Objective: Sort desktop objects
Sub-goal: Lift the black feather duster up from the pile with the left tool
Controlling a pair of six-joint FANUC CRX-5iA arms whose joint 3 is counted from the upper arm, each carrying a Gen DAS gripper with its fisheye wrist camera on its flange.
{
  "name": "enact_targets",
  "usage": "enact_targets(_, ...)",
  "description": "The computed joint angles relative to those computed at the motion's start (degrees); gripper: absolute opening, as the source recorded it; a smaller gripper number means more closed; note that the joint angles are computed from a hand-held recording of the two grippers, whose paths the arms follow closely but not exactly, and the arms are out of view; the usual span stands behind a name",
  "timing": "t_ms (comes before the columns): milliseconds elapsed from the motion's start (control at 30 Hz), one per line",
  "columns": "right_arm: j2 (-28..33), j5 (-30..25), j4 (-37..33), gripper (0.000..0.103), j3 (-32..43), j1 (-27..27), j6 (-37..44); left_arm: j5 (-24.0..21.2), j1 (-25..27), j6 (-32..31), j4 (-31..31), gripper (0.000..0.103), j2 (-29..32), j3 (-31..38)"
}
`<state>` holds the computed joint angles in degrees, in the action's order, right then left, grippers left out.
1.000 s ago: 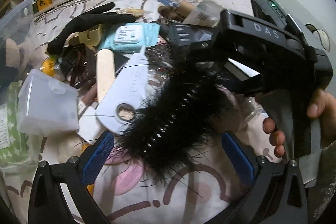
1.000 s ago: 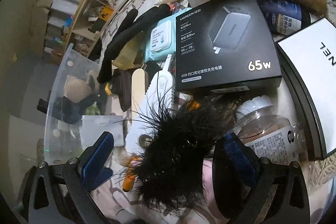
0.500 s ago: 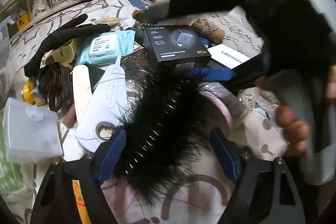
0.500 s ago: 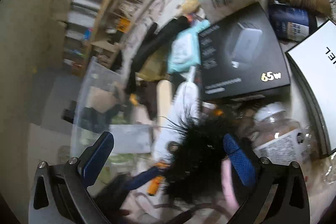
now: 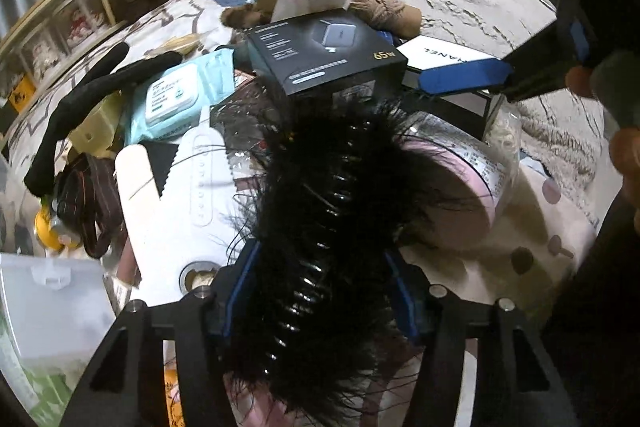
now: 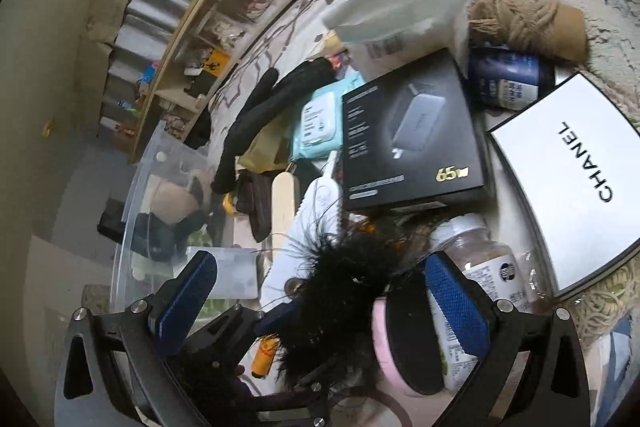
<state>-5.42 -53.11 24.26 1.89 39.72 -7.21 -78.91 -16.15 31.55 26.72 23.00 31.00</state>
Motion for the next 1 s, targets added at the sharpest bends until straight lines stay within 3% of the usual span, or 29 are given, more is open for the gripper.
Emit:
enact_targets(367,-0.88,-0.44,0.96,0.103,-1.54,0.00,-3.27,1.86,-0.95,-0.72,-0.59,0.054,0.24,0.06)
enact_targets(600,-1.18,-0.87,0.84,0.103,-1.91,0.08,-4.24,2.48,-0.57,-0.11,1.83,0.020,-0.52,0.49)
enact_targets(767,-1.02,-0.48,0.04,0.103,-1.61,0.07,-3.54,0.59,0.11,2.23,3.24,0.016,0.48,2.46)
enact_targets(833,-0.91,-0.59,-0.05,0.103,-1.43,0.11,-3.33,0.48,0.40,3.72,3.28,0.026,0.89,2.86)
enact_targets(900,-0.86,-0.65,-0.23,0.103,-1.31,0.11,-3.20,-0.37,0.74,6.62,1.97,0.076,1.91,4.45)
enact_targets(933,-0.87,-0.70,-0.32,0.103,-1.28,0.11,-3.17,-1.26,1.13,7.71,2.45,0.081,2.65,5.17)
enact_targets(1000,-0.85,-0.71,-0.38,0.103,-1.25,0.11,-3.16,-5.00,1.72,9.53,3.68,0.082,5.17,8.09)
